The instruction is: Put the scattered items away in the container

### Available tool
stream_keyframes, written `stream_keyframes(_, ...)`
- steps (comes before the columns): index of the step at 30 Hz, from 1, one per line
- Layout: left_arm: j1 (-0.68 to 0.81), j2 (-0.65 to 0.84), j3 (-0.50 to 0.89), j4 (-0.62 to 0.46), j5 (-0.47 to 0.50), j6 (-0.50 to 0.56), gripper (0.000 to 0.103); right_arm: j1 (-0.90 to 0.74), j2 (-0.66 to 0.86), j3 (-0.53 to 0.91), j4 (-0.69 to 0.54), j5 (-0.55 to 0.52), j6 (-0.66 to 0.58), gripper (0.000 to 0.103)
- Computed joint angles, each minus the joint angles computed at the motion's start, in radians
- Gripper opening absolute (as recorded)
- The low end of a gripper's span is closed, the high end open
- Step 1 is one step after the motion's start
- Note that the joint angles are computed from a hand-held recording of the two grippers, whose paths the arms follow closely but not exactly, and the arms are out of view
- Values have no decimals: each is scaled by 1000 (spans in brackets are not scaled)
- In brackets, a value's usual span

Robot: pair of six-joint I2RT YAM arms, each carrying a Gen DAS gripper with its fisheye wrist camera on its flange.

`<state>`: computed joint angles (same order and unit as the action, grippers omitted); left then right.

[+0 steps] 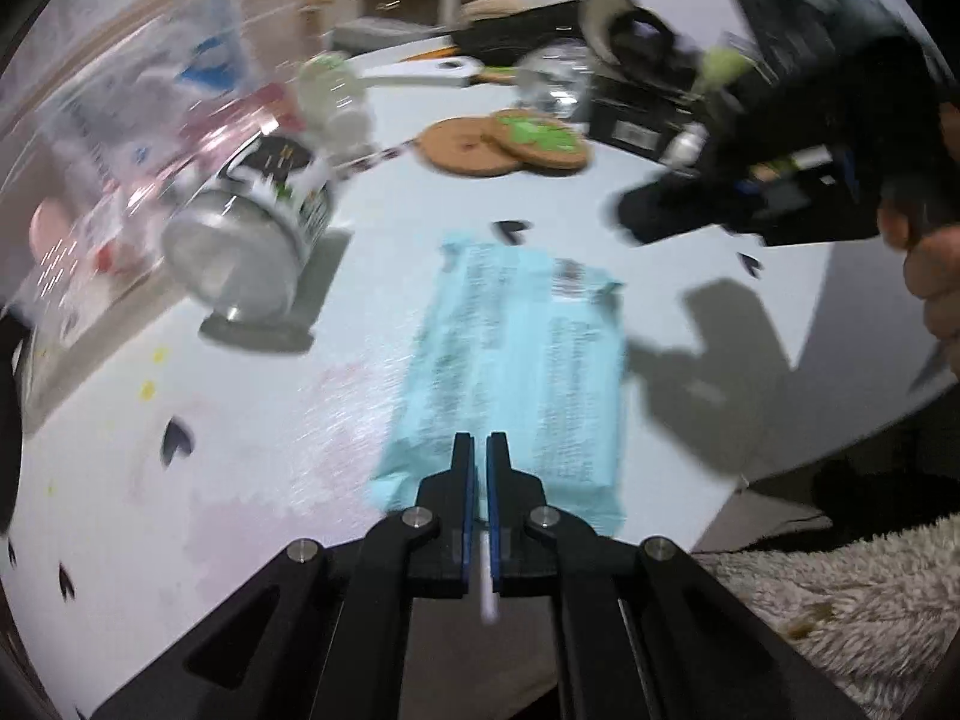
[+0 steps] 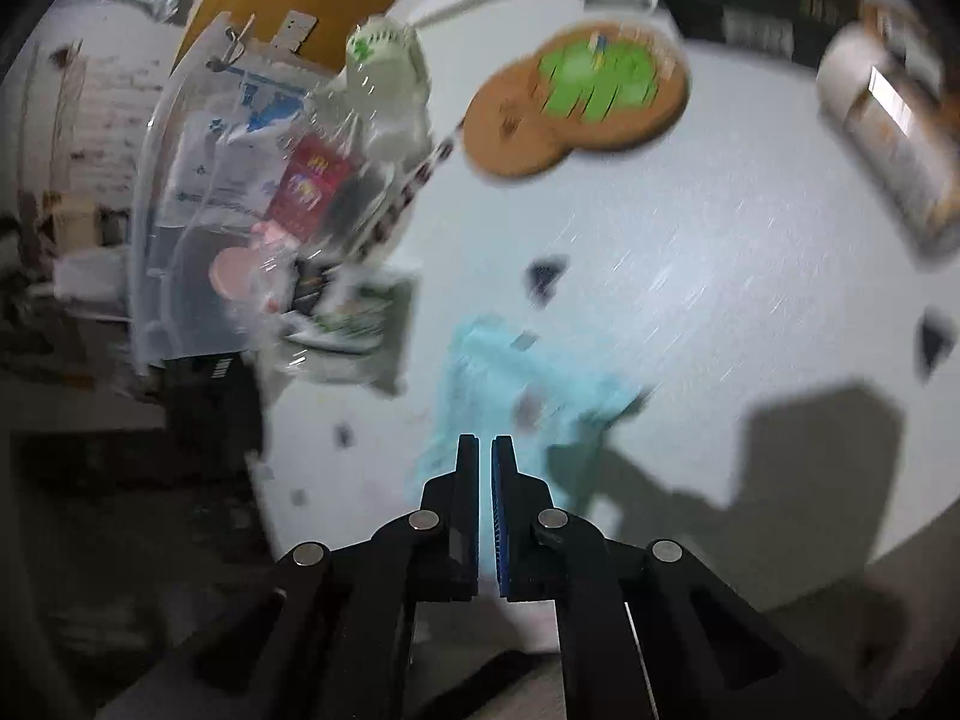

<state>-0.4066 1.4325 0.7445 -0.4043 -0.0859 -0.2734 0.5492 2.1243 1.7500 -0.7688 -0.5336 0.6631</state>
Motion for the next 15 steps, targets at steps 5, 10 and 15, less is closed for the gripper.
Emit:
stream_keyframes(5, 60, -8, -19, -62, 31, -59, 4, -24, 151, 209, -148, 122, -249, 5)
stream_keyframes(10, 49, 25, -39, -91, 72, -100, 4, -4, 382, 537, -333, 161, -424, 5)
stream_keyframes(15, 20, 98, -10, -38, 74, -103, 4, 35, 444, 634, -422, 161, -557, 5)
